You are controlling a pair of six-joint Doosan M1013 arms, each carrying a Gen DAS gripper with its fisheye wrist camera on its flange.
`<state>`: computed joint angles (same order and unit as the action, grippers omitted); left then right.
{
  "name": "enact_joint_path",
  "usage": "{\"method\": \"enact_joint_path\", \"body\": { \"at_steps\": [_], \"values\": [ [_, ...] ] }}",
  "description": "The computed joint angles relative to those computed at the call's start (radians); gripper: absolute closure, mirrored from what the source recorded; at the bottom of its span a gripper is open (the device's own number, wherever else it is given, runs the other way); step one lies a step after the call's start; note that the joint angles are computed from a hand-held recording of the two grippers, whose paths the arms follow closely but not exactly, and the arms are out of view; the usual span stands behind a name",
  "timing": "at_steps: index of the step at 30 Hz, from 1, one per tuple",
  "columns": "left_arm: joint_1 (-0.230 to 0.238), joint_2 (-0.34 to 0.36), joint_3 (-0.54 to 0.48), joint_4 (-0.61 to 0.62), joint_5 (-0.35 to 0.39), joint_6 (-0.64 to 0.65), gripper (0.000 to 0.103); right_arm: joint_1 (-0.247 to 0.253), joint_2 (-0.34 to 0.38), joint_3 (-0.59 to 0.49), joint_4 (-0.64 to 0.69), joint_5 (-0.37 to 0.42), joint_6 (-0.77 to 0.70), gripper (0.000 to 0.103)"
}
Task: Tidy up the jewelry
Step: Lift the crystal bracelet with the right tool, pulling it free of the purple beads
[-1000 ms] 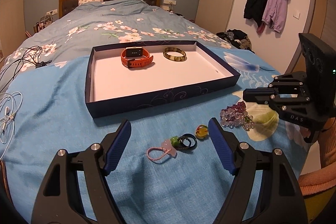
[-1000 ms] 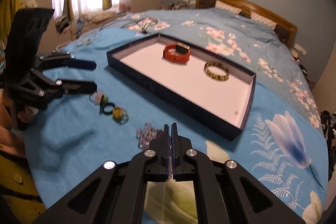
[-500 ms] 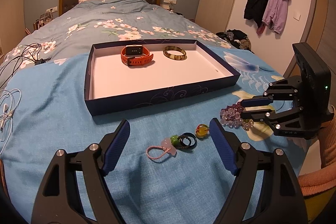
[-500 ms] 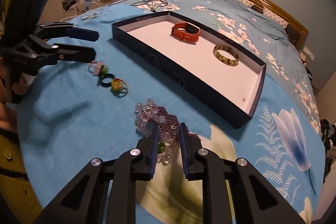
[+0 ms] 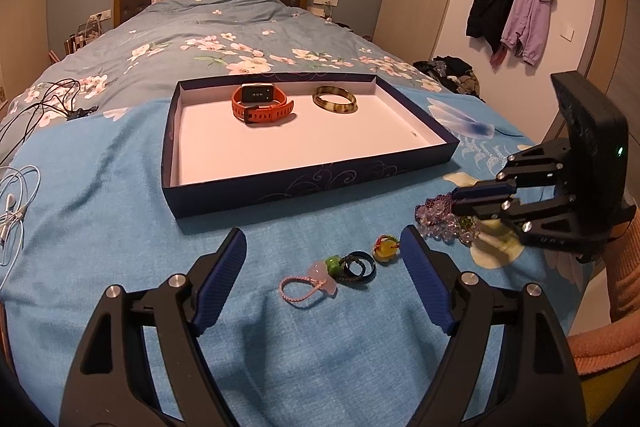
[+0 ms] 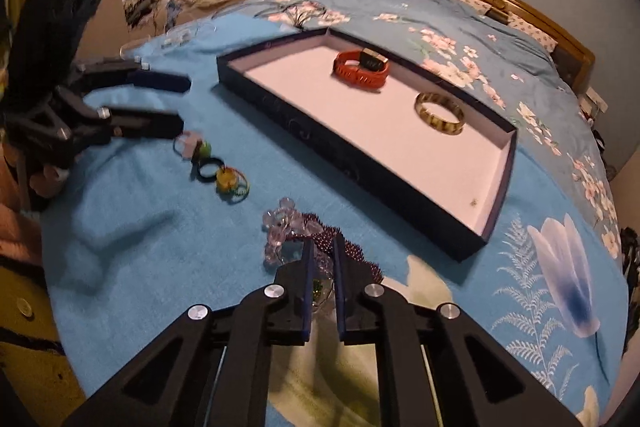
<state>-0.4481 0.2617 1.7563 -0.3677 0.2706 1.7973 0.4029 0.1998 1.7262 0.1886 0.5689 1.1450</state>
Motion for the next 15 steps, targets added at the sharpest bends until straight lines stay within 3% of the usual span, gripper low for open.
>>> {"method": "enact_joint_path", "body": {
  "at_steps": [10, 15],
  "values": [
    [0.004, -0.003, 0.006, -0.023, -0.001, 0.023, 0.024, -0.060, -0.053, 0.044, 0.279, -0.063, -0.093, 0.095],
    [0.002, -0.004, 0.006, -0.017, 0.000, 0.025, 0.023, -0.072, -0.060, 0.062, 0.314, -0.068, -0.072, 0.095]
  ]
}}
